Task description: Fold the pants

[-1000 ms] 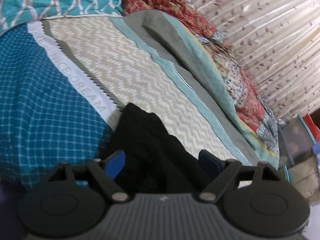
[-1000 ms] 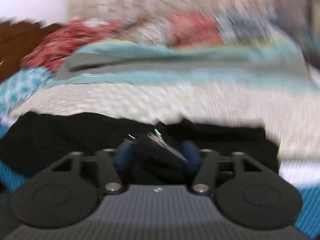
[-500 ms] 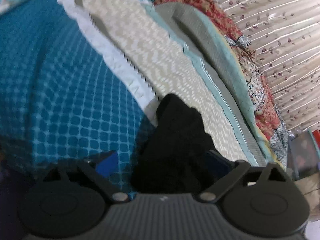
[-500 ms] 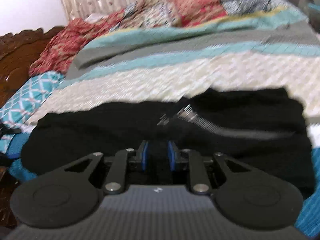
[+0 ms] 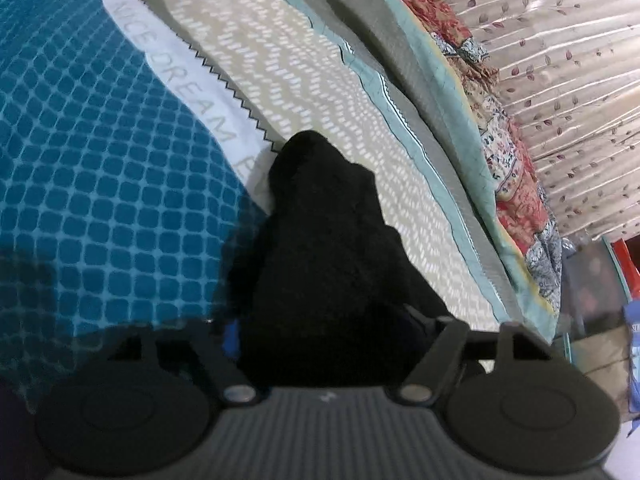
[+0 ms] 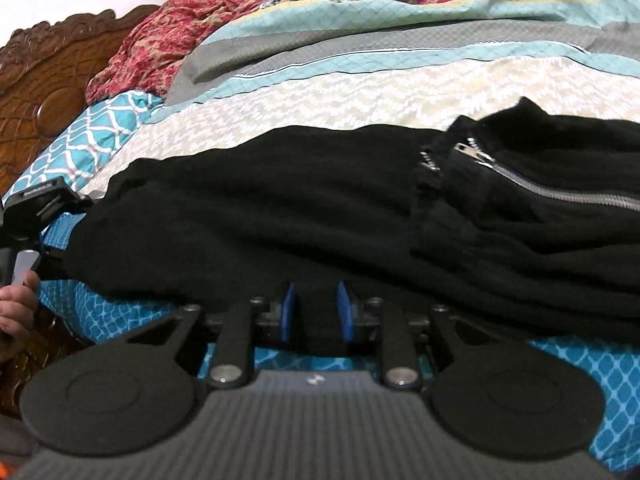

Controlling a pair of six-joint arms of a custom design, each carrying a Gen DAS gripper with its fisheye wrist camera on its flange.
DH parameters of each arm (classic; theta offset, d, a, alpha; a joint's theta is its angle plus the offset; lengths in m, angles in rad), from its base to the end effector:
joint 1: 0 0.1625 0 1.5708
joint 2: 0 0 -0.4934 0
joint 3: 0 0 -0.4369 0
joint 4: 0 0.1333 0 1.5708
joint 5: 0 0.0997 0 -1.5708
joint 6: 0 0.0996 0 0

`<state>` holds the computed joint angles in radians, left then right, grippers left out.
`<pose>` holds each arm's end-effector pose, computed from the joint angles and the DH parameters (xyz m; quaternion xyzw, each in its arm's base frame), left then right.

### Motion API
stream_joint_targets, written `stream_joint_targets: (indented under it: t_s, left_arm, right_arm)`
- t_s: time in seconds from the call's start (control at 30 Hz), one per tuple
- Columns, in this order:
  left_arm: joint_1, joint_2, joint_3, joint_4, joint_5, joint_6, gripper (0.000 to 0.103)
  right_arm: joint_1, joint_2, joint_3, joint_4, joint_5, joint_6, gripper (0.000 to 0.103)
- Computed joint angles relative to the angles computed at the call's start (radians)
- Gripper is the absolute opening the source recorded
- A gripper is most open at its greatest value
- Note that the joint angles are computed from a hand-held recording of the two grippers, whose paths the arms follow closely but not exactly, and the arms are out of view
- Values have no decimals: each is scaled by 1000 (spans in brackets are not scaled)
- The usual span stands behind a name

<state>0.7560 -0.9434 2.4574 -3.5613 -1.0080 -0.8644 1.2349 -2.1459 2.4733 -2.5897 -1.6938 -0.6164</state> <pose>-0.1935 -0.4387 0.0966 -0.0887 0.9316 -0.3523 0.0114 0.0203 -0.3091 0.4235 0.1106 -0.9327 0.2741 0.2064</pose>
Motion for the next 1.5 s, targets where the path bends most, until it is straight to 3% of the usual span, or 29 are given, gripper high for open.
stream_joint_targets:
  t_s: [0.13, 0.23, 0.33, 0.37, 0.47, 0.57, 0.63, 0.73, 0.8, 0.87, 0.97, 1.03, 1.07, 1.1, 1.13, 1.17, 1.23, 1.33, 1.43, 1.5]
  left_arm:
    - [-24, 1, -26, -10, -22, 61, 40]
    - [-127, 20, -80, 72, 71, 221, 40]
    - [-209, 82, -142, 140, 69, 396, 42]
    - [-236, 116, -168, 186, 65, 450, 46]
    - [-287, 205, -221, 300, 35, 555, 82]
    - [-326, 241, -233, 385, 26, 608, 83]
    - [-344, 215, -199, 343, 11, 628, 83]
    - [-330, 124, -139, 227, -65, 609, 88]
    - [-319, 81, -107, 148, -37, 553, 97]
    - [-289, 24, -82, 136, 4, 448, 96]
    - [-238, -35, -58, 167, 40, 282, 91]
    - [-214, -52, -42, 155, 35, 202, 90]
    - [-206, -51, -36, 140, 29, 182, 90]
    - [-200, -51, -35, 138, 27, 175, 90]
    - [-202, -53, -32, 144, 29, 170, 90]
    - [-204, -54, -30, 148, 31, 176, 90]
    - [-206, -41, -33, 142, 33, 195, 90]
    - [-210, -18, -52, 143, 16, 216, 90]
    - [-207, 25, -95, 152, -26, 252, 90]
    - [-206, 64, -135, 174, -55, 287, 90]
  right_arm:
    - [-13, -7, 18, -50, 8, 33, 28]
    - [3, 23, 29, -120, -8, 68, 28]
    - [-8, 21, 34, -146, -9, 90, 28]
    - [-13, 17, 35, -148, -8, 94, 28]
    - [-9, 19, 38, -159, -15, 110, 28]
    - [-7, 10, 39, -155, -17, 116, 28]
    - [-22, -5, 37, -138, 5, 112, 29]
    - [-66, -16, 17, -89, 105, 129, 32]
    - [-100, -6, -3, -44, 202, 174, 41]
    - [-101, 34, -24, -23, 262, 228, 61]
    - [-47, 151, -45, -103, 248, 307, 66]
    - [-1, 240, -64, -164, 193, 350, 66]
    - [14, 286, -79, -170, 175, 371, 61]
    - [25, 313, -95, -151, 165, 396, 51]
    - [41, 331, -102, -147, 147, 422, 24]
    - [55, 329, -97, -166, 143, 418, 20]
    - [70, 284, -64, -217, 181, 339, 19]
    - [67, 184, -9, -269, 173, 253, 19]
    - [19, 110, 52, -297, 96, 231, 22]
    - [-16, 102, 76, -301, 37, 231, 35]
